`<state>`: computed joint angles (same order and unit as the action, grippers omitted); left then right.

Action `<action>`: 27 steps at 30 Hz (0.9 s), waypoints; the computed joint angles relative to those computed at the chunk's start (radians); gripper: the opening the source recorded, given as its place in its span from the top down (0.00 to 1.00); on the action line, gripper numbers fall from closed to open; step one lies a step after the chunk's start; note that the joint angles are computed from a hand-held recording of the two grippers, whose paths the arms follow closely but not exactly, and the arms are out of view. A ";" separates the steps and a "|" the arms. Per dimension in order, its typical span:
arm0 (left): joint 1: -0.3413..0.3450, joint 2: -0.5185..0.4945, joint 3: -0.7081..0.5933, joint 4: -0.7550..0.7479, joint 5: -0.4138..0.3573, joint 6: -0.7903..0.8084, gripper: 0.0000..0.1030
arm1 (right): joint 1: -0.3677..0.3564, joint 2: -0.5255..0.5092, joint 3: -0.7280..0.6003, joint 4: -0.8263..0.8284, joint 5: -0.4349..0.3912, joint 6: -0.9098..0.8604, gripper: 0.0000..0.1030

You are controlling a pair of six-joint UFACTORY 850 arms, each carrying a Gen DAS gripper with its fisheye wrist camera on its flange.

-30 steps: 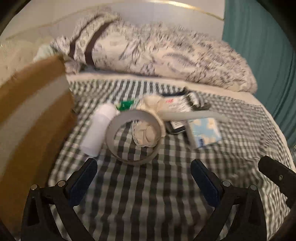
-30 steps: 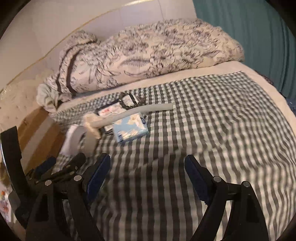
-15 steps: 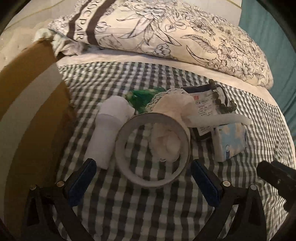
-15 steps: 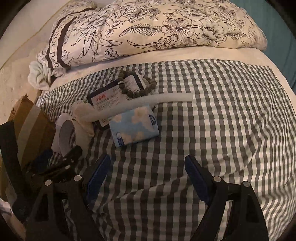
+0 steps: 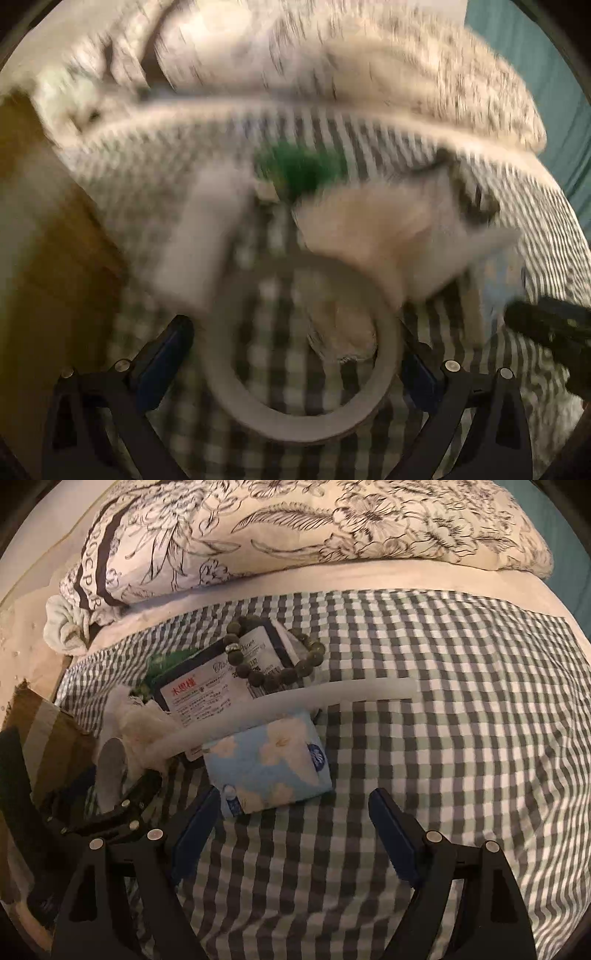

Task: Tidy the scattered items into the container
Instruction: 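Grasp the grey tape roll with the left gripper while the right grasps the blue tissue pack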

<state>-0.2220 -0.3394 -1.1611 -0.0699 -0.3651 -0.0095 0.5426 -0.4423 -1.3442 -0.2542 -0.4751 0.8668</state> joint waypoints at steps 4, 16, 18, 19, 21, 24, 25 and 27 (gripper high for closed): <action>0.004 0.022 0.033 -0.037 0.035 0.034 0.00 | -0.002 -0.045 -0.043 0.023 -0.026 -0.067 0.20; 0.014 -0.006 0.013 0.000 0.041 -0.006 0.02 | -0.003 -0.107 -0.109 0.111 -0.040 -0.225 0.15; 0.015 -0.002 0.017 0.008 0.045 -0.012 0.08 | -0.003 -0.115 -0.121 0.099 -0.057 -0.221 0.18; 0.017 0.001 0.020 -0.006 0.046 0.000 0.15 | 0.001 -0.117 -0.127 0.070 -0.071 -0.203 0.23; 0.023 0.006 0.019 -0.040 0.038 0.031 0.18 | 0.005 -0.126 -0.142 0.051 -0.092 -0.197 0.27; 0.035 0.014 0.021 -0.112 0.021 0.090 0.18 | 0.001 -0.109 -0.127 0.075 -0.085 -0.187 0.27; 0.037 0.016 0.022 -0.129 0.017 0.107 0.18 | -0.002 -0.099 -0.116 0.098 -0.079 -0.193 0.27; 0.034 0.029 0.029 -0.096 0.017 0.077 0.18 | 0.001 -0.082 -0.100 0.093 -0.082 -0.174 0.27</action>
